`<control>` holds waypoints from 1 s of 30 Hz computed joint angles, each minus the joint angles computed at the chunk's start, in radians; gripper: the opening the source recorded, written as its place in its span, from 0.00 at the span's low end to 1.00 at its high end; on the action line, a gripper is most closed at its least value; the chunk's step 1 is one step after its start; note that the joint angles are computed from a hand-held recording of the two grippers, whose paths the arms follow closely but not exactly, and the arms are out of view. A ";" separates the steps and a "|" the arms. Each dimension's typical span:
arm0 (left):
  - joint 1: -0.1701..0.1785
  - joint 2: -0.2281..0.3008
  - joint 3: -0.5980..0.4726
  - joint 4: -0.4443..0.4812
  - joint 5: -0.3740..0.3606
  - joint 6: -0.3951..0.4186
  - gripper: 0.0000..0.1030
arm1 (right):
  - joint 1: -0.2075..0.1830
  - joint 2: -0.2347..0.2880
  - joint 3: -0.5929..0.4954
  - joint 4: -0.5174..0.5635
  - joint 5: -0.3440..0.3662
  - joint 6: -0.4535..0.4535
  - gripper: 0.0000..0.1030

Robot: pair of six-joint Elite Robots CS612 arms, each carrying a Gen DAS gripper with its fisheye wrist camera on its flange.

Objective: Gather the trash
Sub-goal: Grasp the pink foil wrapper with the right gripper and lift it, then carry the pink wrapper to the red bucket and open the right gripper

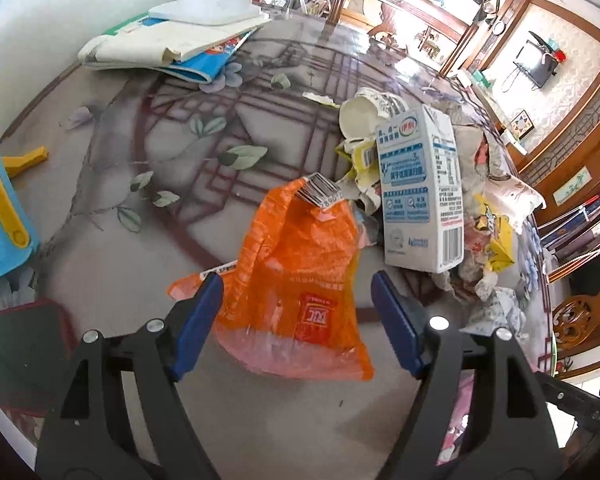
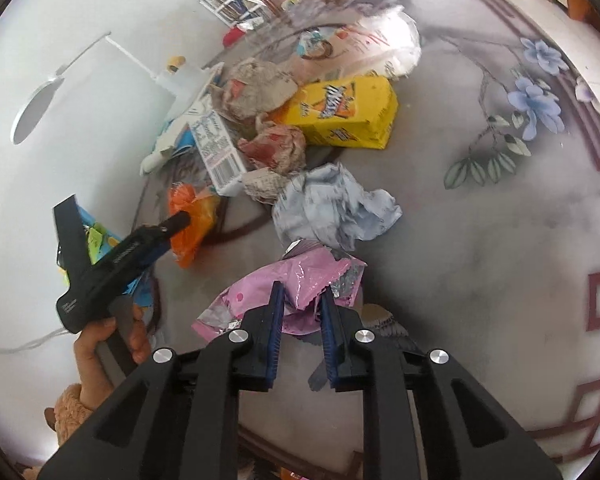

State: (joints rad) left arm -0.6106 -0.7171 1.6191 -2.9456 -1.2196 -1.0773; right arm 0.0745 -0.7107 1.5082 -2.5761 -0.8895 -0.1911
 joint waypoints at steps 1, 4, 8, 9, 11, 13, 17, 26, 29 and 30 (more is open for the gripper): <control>-0.001 0.001 -0.001 0.003 -0.002 0.001 0.71 | -0.002 -0.003 0.003 -0.004 0.001 -0.007 0.16; -0.002 0.005 -0.010 0.016 -0.003 0.015 0.70 | -0.002 -0.004 0.007 -0.026 0.011 -0.007 0.16; -0.003 0.013 -0.024 0.033 -0.010 0.040 0.56 | -0.007 -0.006 0.013 -0.033 0.036 -0.015 0.16; -0.006 0.013 -0.026 0.036 -0.001 0.047 0.54 | -0.008 -0.008 0.016 -0.040 0.042 -0.021 0.16; -0.009 0.012 -0.025 0.031 0.006 0.062 0.50 | -0.011 -0.011 0.022 -0.054 0.050 -0.033 0.16; -0.009 0.010 -0.018 0.016 0.006 0.057 0.49 | -0.015 -0.016 0.033 -0.079 0.066 -0.044 0.16; -0.014 -0.002 0.017 -0.055 0.031 0.015 0.49 | -0.024 -0.022 0.052 -0.156 0.111 -0.043 0.16; -0.069 -0.047 0.079 -0.103 0.293 0.009 0.49 | -0.039 -0.033 0.115 -0.526 0.101 0.024 0.16; -0.092 -0.056 0.086 -0.095 0.397 0.034 0.49 | -0.042 -0.033 0.129 -0.640 0.057 0.044 0.16; -0.099 -0.058 0.087 -0.097 0.417 0.044 0.49 | -0.044 -0.034 0.134 -0.668 0.044 0.049 0.16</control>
State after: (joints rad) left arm -0.7100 -0.7750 1.7063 -3.0425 -0.8030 -1.0337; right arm 0.0310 -0.7448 1.6424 -3.2442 -0.8454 -0.1419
